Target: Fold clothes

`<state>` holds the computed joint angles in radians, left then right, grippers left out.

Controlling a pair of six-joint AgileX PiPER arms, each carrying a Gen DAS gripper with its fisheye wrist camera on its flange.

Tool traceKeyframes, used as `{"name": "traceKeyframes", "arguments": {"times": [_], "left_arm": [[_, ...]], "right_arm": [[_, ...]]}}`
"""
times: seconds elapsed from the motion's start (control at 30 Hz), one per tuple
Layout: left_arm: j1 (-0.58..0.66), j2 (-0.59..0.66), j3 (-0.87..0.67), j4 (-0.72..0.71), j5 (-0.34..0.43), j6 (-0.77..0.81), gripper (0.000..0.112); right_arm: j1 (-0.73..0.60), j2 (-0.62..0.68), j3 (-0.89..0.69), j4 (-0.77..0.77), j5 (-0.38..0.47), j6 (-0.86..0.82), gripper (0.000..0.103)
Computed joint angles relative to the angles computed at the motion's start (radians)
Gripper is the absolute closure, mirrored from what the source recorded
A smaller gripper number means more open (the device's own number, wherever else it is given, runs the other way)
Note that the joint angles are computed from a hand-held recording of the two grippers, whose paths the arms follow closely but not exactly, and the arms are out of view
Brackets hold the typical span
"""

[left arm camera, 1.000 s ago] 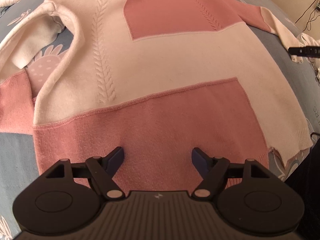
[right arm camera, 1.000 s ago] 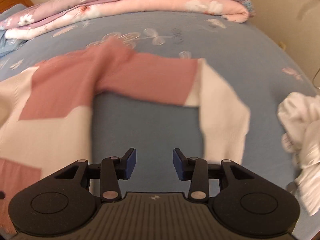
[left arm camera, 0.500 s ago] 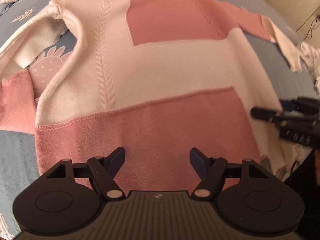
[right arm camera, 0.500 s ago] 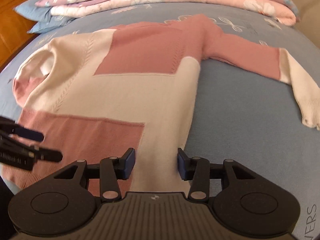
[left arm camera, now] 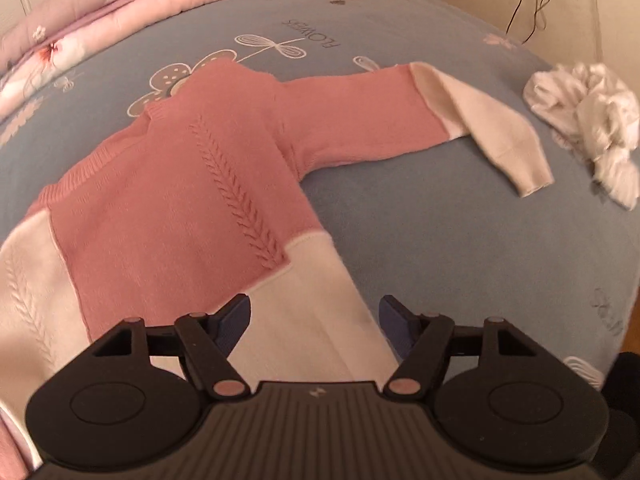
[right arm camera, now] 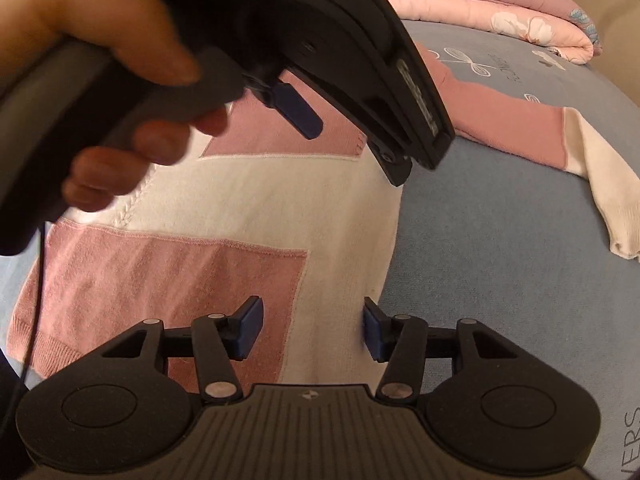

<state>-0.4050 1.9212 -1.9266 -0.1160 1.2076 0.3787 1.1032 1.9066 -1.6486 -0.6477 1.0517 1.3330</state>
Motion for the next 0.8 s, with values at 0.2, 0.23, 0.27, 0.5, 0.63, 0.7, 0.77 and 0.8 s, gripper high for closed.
{"name": "traceKeyframes", "arguments": {"times": [0.2, 0.23, 0.27, 0.5, 0.63, 0.7, 0.77, 0.8], "left_arm": [[0.071, -0.017, 0.07, -0.003, -0.028, -0.052, 0.041], [0.092, -0.015, 0.073, -0.021, -0.023, -0.056, 0.039], [0.111, -0.012, 0.076, -0.036, -0.017, -0.062, 0.039], [0.153, 0.002, 0.09, -0.066, -0.023, -0.064, 0.038], [0.165, 0.005, 0.09, -0.085, -0.021, -0.047, 0.038], [0.171, 0.004, 0.093, -0.094, -0.023, -0.037, 0.038], [0.178, 0.008, 0.087, -0.103, -0.016, -0.033, 0.038], [0.182, 0.008, 0.086, -0.107, -0.015, -0.031, 0.041]], "right_arm": [[-0.05, -0.178, 0.251, -0.028, -0.236, 0.165, 0.046], [-0.074, -0.229, 0.327, -0.042, -0.323, 0.238, 0.046], [-0.101, -0.272, 0.394, -0.06, -0.403, 0.306, 0.047], [-0.309, -0.352, 0.591, 0.021, -0.716, 0.362, 0.063], [-0.391, -0.293, 0.565, 0.232, -0.807, 0.135, 0.064], [-0.415, -0.254, 0.522, 0.383, -0.814, -0.035, 0.064], [-0.422, -0.208, 0.466, 0.472, -0.796, -0.153, 0.064], [-0.421, -0.185, 0.434, 0.489, -0.775, -0.19, 0.065]]}}
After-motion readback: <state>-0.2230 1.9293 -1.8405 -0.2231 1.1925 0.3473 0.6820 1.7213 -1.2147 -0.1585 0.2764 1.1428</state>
